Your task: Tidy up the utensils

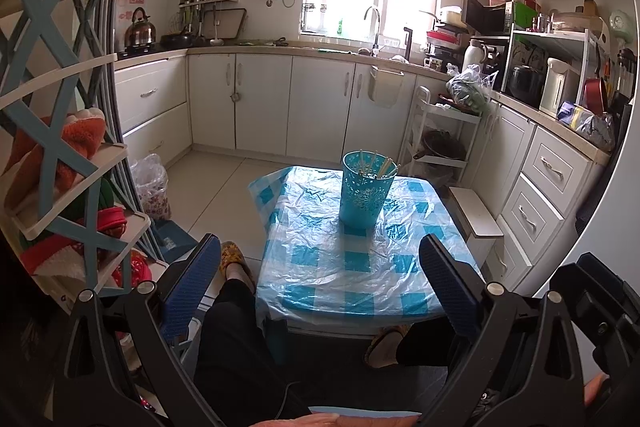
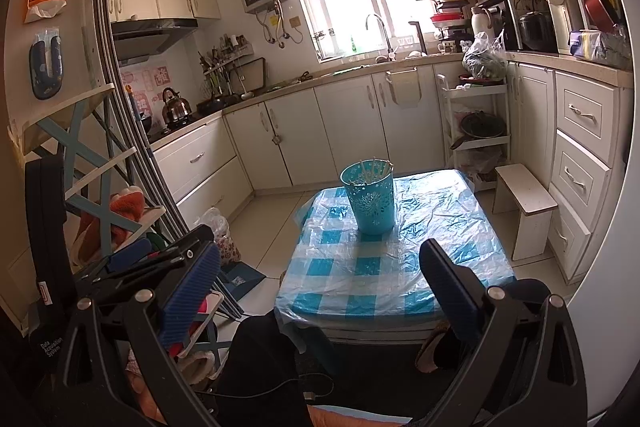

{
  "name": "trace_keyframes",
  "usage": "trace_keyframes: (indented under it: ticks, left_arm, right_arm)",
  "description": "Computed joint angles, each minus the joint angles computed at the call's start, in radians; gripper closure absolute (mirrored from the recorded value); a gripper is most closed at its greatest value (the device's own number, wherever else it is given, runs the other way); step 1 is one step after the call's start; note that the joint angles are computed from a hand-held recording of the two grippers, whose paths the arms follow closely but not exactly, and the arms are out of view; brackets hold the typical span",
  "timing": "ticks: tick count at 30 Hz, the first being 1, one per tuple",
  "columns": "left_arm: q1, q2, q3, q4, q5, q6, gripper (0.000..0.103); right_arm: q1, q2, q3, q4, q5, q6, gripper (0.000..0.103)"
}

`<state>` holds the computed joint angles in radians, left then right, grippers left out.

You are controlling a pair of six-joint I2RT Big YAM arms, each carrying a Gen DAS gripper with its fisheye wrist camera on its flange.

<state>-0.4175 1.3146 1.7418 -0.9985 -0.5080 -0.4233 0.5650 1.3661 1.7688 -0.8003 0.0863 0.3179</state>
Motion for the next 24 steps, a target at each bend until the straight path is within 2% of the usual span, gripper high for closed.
trace_keyframes:
  ticks: [24]
  left_arm:
    - [-0.002, -0.003, -0.008, 0.005, -0.004, 0.002, 0.008]
  right_arm:
    - [0.006, -0.002, -0.006, 0.001, 0.005, 0.006, 0.008]
